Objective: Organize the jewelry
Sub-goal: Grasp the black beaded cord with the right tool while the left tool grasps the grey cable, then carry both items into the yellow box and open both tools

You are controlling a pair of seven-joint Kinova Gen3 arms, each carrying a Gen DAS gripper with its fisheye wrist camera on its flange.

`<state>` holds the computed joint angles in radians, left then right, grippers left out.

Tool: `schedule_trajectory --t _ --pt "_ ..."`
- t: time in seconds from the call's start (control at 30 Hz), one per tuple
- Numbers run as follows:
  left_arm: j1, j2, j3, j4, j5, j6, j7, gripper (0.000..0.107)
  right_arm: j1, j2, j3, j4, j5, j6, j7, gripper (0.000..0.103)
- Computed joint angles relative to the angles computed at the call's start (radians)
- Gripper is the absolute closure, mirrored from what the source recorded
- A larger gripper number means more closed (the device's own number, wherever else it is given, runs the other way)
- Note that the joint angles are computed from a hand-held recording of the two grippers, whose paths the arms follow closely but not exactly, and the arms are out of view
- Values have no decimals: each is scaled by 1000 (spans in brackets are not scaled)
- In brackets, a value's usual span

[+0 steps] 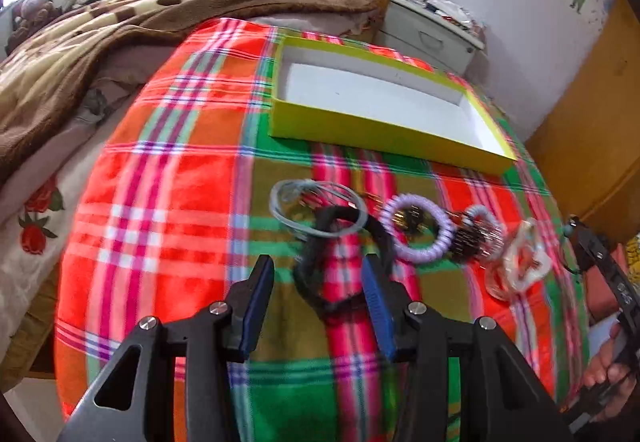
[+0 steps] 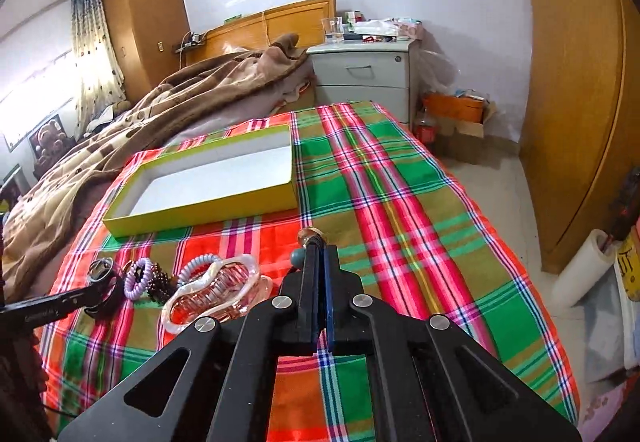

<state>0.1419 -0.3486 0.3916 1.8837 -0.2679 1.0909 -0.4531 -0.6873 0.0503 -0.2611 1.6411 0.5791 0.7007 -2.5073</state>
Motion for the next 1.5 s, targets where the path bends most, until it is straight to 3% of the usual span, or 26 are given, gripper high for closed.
schedule_trajectory --t 0.2,0.33,0.43,0.67,0.83,1.2,1.5 --pt "0 10 -15 -7 -11 31 -5 60 6 1 6 2 -8 -17 8 101" --pt "17 -37 -109 18 63 -56 -90 60 6 5 7 -3 1 -17 -2 101" --pt "-25 -56 -112 18 80 -74 -103 60 6 7 9 -6 -2 -17 1 101" --pt "-47 -3 -197 -12 167 -60 -230 60 5 18 15 -23 -18 -7 17 101" --pt "-49 32 -204 -27 189 -40 -286 60 0 28 22 -33 -16 1 12 101" --pt "-45 26 -301 2 359 -119 -443 100 -6 38 32 -48 -19 4 20 101" --pt "-78 -3 -268 -29 337 -123 -432 102 -18 37 34 -64 5 10 1 101"
